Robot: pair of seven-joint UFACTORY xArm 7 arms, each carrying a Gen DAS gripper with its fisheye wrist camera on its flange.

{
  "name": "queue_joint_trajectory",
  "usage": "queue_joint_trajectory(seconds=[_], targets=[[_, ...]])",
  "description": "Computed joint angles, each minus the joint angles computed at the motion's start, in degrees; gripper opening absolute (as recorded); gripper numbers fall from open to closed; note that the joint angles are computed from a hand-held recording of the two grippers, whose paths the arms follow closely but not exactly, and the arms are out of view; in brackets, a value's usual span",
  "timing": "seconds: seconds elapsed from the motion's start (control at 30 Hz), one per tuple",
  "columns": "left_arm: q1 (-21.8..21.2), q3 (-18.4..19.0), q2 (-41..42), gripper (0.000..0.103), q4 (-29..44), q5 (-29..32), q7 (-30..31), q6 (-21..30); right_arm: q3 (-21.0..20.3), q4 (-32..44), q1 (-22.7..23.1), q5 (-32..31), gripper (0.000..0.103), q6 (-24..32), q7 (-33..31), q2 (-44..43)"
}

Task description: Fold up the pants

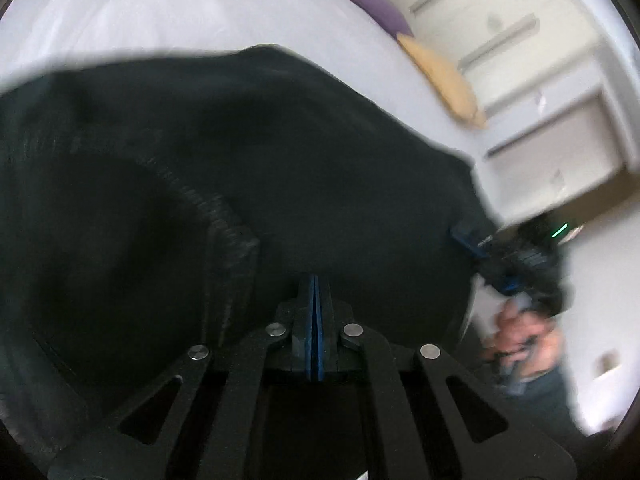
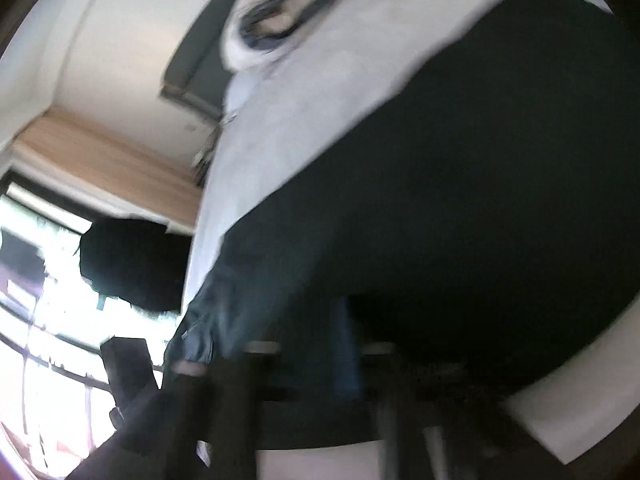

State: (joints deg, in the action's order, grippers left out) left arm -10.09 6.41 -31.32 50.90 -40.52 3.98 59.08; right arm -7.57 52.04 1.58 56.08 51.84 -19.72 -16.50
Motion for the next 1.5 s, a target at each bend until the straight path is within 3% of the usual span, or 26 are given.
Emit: queue_joint_trajectory(seconds=[0.03, 0.13, 0.27, 0.33, 0.37, 0.4, 0.57, 0.63, 0.77, 0.97, 1.03, 1.13, 1.23, 1.33, 1.4, 1.5], targets=[[2.1, 0.2, -1.2, 0.000, -0.7, -0.3, -0.4, 0.8, -1.0, -2.6, -1.3, -0.5, 0.000, -1.3, -0.6, -1.7], [3.3, 4.6, -4.3, 0.001, -2.0, 0.1, -1.6, 3.2, -4.6, -5.4, -6.1, -3.1, 0.000, -5.7, -1.1, -4.2], [8.1, 4.7, -9.4, 0.001, -2.6, 6.4, -5.2, 5.7, -5.7, -3.8, -13.3, -11.9, 0.000, -15.7, 9.7, -2.9], [9.7, 4.8, -10.6, 0.001, -1.3, 9.2, -6.5, 6.0, -6.7, -4.1, -14.0, -13.4, 0.025, -19.4, 11.0, -3.3], [9.7, 5.0, -10.7, 0.001, -0.5, 9.8, -6.5, 5.7, -7.0, -4.4, -14.1, -14.2, 0.048, -20.6, 11.3, -4.4], [9.3, 5.1, -10.2, 0.001, 0.8, 9.9, -6.7, 5.6, -8.1, -4.7, -13.3, -13.4, 0.052, -20.9, 10.5, -5.4], [4.6, 4.1, -6.3, 0.001, 5.3, 6.6, -5.8, 3.2, -14.3, -7.2, -6.3, -0.1, 0.052, -18.4, 6.0, -7.1], [2.5, 1.8, -4.1, 0.001, 6.1, 5.7, -5.9, 2.1, -14.2, -7.6, -7.7, -0.3, 0.052, -14.8, 8.1, -8.0], [0.0, 0.1, -0.5, 0.001, 6.8, 3.7, -5.6, 1.5, -12.5, -7.1, -8.3, 3.1, 0.049, -14.1, 10.2, -3.8], [-2.5, 1.9, 1.8, 0.002, 4.9, -3.2, 1.2, 1.1, -10.9, -5.9, -10.3, 7.2, 0.053, -13.2, 8.1, -1.7], [-2.9, 2.2, 0.0, 0.011, 4.8, -4.7, 3.8, 2.6, -10.5, -5.9, -10.7, 9.1, 0.053, -13.2, 7.2, -1.2], [-2.3, 1.9, 1.6, 0.027, 5.6, -3.6, 2.8, 6.2, -9.7, -6.3, -11.7, 9.7, 0.053, -13.2, 6.5, -1.5], [-1.2, 3.4, 3.2, 0.030, 2.9, -7.2, 4.2, 7.7, -9.2, -6.3, -11.9, 9.9, 0.053, -13.5, 6.0, -1.7], [0.5, 3.5, 3.3, 0.020, 0.6, -9.5, 5.2, 7.9, -9.4, -5.4, -12.1, 11.0, 0.042, -13.2, 4.6, -0.6], [1.6, 3.7, 2.9, 0.017, -0.2, -9.7, 5.9, 8.6, -9.5, -4.4, -12.4, 11.5, 0.021, -12.5, 4.1, 0.7], [3.4, 4.2, 1.7, 0.016, -1.1, -8.4, 7.1, 10.0, -9.1, -4.2, -13.2, 12.7, 0.014, -11.6, 3.1, 1.3]])
